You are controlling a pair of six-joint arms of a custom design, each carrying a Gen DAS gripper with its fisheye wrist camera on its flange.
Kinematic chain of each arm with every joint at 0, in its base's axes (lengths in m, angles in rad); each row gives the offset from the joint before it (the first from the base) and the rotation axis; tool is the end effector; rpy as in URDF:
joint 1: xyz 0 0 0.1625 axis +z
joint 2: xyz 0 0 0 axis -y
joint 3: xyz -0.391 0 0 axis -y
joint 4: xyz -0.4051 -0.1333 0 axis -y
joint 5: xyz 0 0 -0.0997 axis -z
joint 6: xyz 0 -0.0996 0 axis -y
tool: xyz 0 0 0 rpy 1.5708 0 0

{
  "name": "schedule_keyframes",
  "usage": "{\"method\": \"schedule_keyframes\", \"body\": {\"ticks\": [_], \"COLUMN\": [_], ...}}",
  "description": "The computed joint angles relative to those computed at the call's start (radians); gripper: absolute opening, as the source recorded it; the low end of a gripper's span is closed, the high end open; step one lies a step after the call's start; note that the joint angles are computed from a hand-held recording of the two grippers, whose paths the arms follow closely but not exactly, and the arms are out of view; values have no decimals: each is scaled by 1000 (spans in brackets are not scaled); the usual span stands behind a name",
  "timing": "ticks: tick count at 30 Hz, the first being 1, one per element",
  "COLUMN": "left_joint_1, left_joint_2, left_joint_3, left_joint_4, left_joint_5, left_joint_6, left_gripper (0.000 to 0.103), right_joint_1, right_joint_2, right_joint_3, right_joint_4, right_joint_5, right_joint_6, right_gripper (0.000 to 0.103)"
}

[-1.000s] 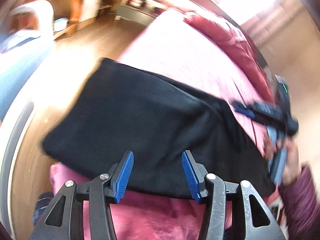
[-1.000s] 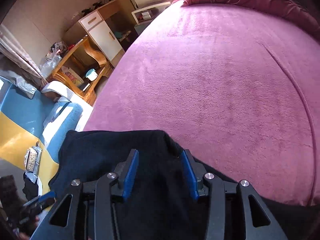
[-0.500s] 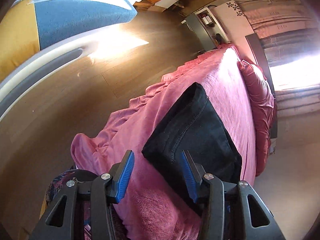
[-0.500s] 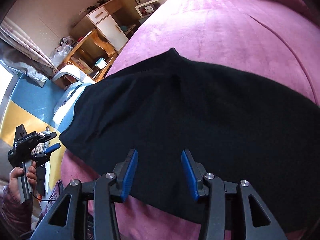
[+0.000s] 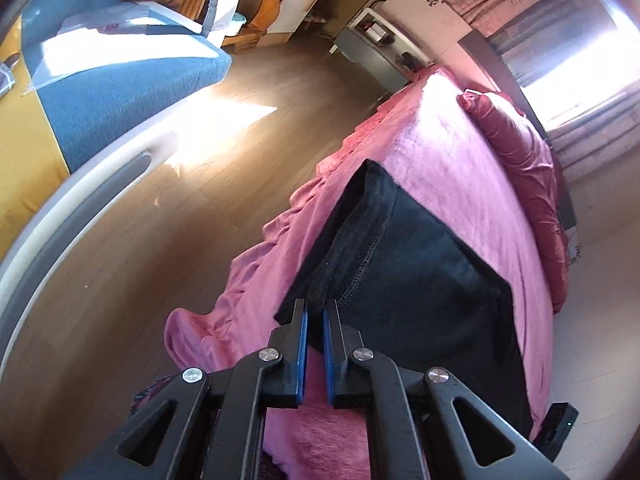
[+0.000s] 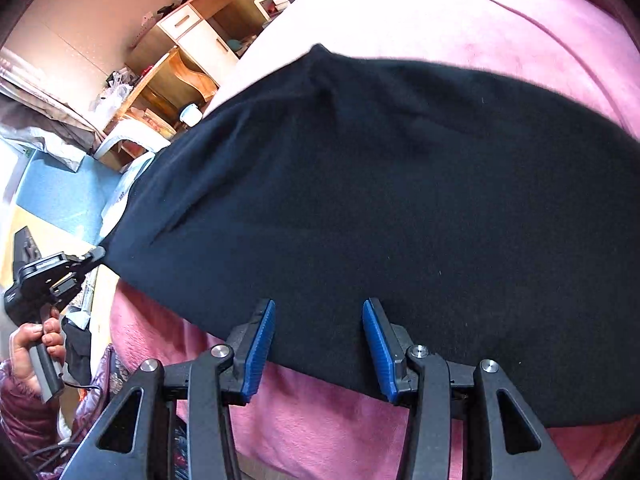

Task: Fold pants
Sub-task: 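Open right tool and release the pants while left tool holds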

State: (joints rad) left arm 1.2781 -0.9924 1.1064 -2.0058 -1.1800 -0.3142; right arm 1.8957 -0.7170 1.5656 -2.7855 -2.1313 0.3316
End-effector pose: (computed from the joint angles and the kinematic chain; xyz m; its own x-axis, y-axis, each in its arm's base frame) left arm -0.0495 -0.7578 0.3879 -0.9595 -0.1365 -0.2463 -0.0239 0.9110 -0.4118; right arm 0.2951 -0.6243 0.0724 -0.9134 0.2030 0.3528 -0.0007 0.8660 -0.5001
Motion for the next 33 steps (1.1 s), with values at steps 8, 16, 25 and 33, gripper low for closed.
{"method": "schedule_keyframes", "body": {"ticks": [8,16,25,33], "left_joint_1": [-53,-172,-241,-281], "left_joint_2": [0,-63,-57,-45], "left_joint_3": [44,207,267,312], "left_joint_4": [-9,-297,-334,-342], "left_joint_5": [277,342,262,200], "left_joint_6": [-5,281,403,456], "left_gripper": [32,33,33,33], "right_joint_1": [4,-1,6,9], "right_joint_2": [26,6,-23,-124], "right_joint_3": [-4,32,61,174], "right_joint_4": [-30,-71,-73,-123], "right_joint_5": [-22,-27,-25,-11], "right_joint_6": [-18,-30,-4,78], "right_gripper": [47,47,47,47]}}
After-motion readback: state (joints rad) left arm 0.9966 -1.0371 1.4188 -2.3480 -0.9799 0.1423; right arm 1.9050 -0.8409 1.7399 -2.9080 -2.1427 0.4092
